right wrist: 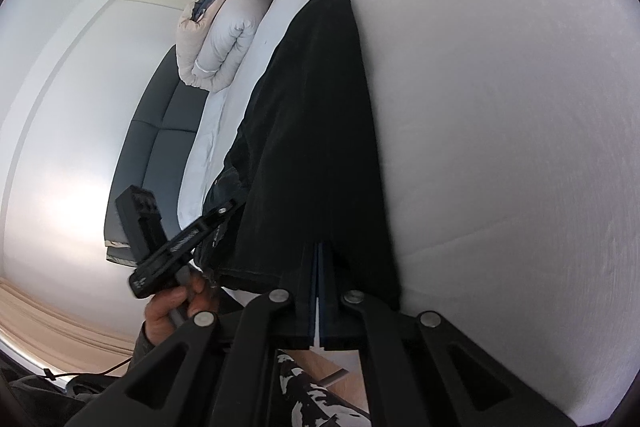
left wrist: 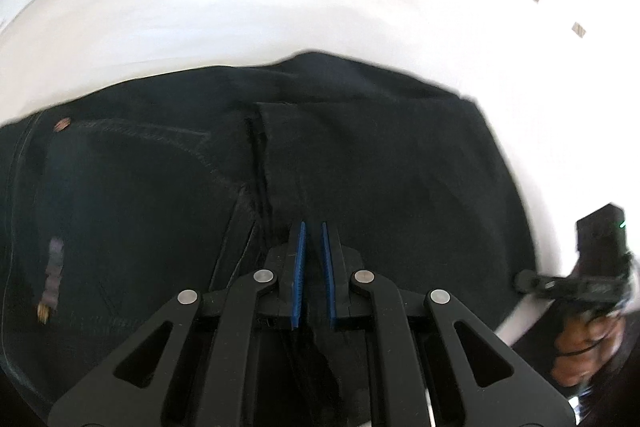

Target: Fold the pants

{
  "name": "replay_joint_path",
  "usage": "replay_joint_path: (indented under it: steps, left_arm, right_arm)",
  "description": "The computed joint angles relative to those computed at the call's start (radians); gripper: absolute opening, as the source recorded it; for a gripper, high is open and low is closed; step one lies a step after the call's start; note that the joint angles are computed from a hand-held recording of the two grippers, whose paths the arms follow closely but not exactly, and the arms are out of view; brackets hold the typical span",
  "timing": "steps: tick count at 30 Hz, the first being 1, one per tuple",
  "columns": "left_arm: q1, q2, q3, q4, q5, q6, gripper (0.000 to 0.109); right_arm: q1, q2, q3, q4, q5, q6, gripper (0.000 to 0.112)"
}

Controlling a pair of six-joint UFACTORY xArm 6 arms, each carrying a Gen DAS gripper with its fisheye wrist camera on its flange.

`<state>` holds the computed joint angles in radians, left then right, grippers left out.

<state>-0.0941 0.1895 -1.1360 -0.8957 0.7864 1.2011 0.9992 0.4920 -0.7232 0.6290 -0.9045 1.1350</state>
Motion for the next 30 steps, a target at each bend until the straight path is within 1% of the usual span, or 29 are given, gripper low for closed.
replay_joint_path:
  steps: [2,3,6,8,11,14,15,17,18,19,20,21,22,23,24,25,28,30]
  left_arm:
    - [0.041,-0.028,0.019,-0.051,0.025,0.026,0.008]
    - [0.084,-0.042,0.026,-0.086,0.063,0.035,0.008]
    - [0.190,-0.037,0.013,-0.097,0.180,-0.035,0.008]
    - [0.272,-0.024,0.005,-0.088,0.257,-0.101,0.008]
    - [0.358,-0.023,0.006,-0.084,0.299,-0.151,0.008]
    - [0.435,-0.018,0.000,-0.109,0.340,-0.172,0.008]
    - [0.462,-0.010,-0.008,-0.115,0.347,-0.190,0.010]
    - [0.497,0.009,-0.020,-0.132,0.346,-0.214,0.018]
    - [0.511,0.022,-0.027,-0.141,0.344,-0.231,0.025]
    - [0.526,0.039,-0.038,-0.154,0.348,-0.256,0.040]
    - [0.538,0.055,-0.052,-0.163,0.359,-0.278,0.054]
    - [0.557,0.076,-0.064,-0.195,0.369,-0.316,0.074]
    - [0.567,0.082,-0.064,-0.223,0.372,-0.330,0.075]
    - [0.574,0.091,-0.070,-0.245,0.380,-0.336,0.075]
    - [0.577,0.109,-0.090,-0.252,0.399,-0.338,0.075]
    - [0.581,0.125,-0.110,-0.252,0.414,-0.344,0.075]
    - [0.602,0.171,-0.145,-0.277,0.476,-0.390,0.075]
    - [0.603,0.194,-0.160,-0.268,0.481,-0.409,0.075]
  right_arm:
    - [0.000,0.002,-0.003,0.004,0.000,0.000,0.000]
    - [-0.001,0.001,-0.004,0.007,0.002,-0.003,0.000]
    - [0.001,0.001,-0.010,0.018,0.005,-0.009,0.000]
    - [0.003,0.011,-0.015,0.024,-0.009,-0.004,0.000]
    - [0.004,0.025,-0.013,0.017,-0.038,0.024,0.000]
    - [0.019,0.024,-0.027,0.064,-0.030,-0.004,0.000]
    - [0.029,0.028,-0.037,0.093,-0.032,-0.019,0.000]
    - [0.044,0.034,-0.051,0.134,-0.039,-0.037,0.001]
    - [0.051,0.037,-0.058,0.151,-0.048,-0.045,0.004]
    - [0.056,0.042,-0.066,0.160,-0.067,-0.048,0.015]
    - [0.061,0.044,-0.075,0.168,-0.085,-0.059,0.029]
    - [0.064,0.040,-0.082,0.176,-0.088,-0.075,0.035]
    - [0.067,0.030,-0.092,0.193,-0.078,-0.110,0.045]
    - [0.068,0.020,-0.101,0.203,-0.066,-0.138,0.052]
    - [0.064,0.010,-0.108,0.201,-0.056,-0.159,0.052]
    - [0.057,0.006,-0.109,0.180,-0.061,-0.151,0.052]
    - [0.027,0.014,-0.117,0.095,-0.103,-0.100,0.052]
    - [0.013,0.022,-0.129,0.052,-0.117,-0.084,0.052]
